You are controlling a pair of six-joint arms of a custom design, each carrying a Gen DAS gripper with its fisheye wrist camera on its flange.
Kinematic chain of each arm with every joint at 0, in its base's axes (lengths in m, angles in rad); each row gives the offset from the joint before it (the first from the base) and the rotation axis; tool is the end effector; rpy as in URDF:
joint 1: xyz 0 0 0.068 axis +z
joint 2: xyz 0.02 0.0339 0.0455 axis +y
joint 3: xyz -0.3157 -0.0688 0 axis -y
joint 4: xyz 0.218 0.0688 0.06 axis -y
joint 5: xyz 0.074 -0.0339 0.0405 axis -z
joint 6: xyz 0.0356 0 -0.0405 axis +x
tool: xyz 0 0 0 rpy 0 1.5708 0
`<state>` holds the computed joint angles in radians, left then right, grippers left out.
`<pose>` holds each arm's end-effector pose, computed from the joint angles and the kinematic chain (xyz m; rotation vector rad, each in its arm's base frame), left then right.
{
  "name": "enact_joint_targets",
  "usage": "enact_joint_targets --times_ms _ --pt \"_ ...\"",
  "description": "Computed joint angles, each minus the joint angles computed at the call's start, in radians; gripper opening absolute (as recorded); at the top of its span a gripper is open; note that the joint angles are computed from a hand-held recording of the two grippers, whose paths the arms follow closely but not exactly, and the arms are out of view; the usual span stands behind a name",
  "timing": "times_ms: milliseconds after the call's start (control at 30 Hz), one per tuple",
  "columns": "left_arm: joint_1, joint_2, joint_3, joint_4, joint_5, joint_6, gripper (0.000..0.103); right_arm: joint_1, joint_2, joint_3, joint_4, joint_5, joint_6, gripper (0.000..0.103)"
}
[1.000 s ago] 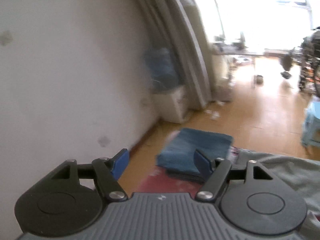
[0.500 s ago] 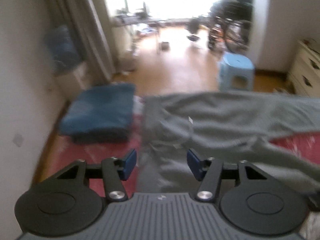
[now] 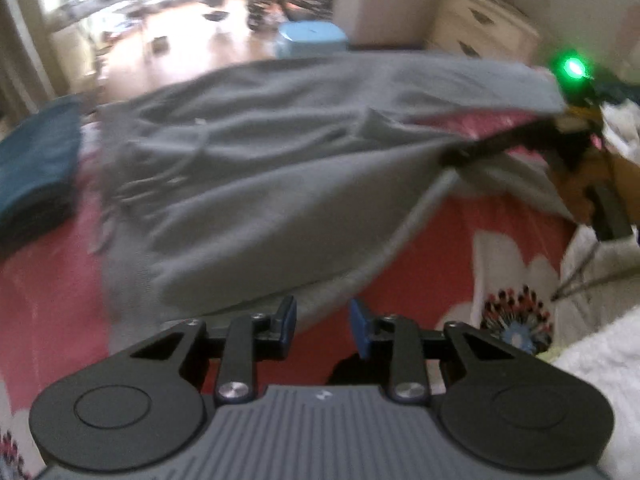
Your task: Fold clothes
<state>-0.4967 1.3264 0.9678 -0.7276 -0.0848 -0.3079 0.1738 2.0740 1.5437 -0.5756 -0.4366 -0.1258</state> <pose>0.1947 -0.1021 0.3026 0.2229 2.6499 -0.1535 0.4291 0.0906 0.2366 -0.5286 2.5778 0.5977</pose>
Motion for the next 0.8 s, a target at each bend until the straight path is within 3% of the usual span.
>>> enact_joint_targets --times_ms 100,167,333,400,533,633,800 --pt "-0.034 0.029 -0.019 0.037 -0.015 0.069 0.033 -0.010 -0.012 -0.007 -0.006 -0.022 -0.034 0.009" --pt "-0.046 0.036 -0.036 0.060 -0.030 0.100 0.037 -0.022 -0.071 -0.032 -0.039 -0.057 -0.131 0.011" --pt "-0.018 -0.008 -0.083 0.079 -0.043 0.107 0.037 0.000 -0.211 -0.106 -0.158 -0.161 -0.478 0.018" --pt "0.005 -0.029 -0.096 0.065 -0.042 0.091 0.037 0.068 -0.254 -0.153 -0.151 -0.140 -0.606 0.025" --pt "0.059 -0.130 -0.115 -0.002 -0.067 -0.044 0.038 0.214 -0.265 -0.219 -0.054 -0.057 -0.762 0.027" --pt "0.142 -0.219 -0.134 -0.060 -0.093 -0.214 0.047 0.273 -0.241 -0.232 0.005 -0.038 -0.815 0.028" --pt "0.417 -0.248 -0.218 -0.011 0.066 -0.342 0.052 0.349 -0.192 -0.239 0.041 -0.024 -0.898 0.032"
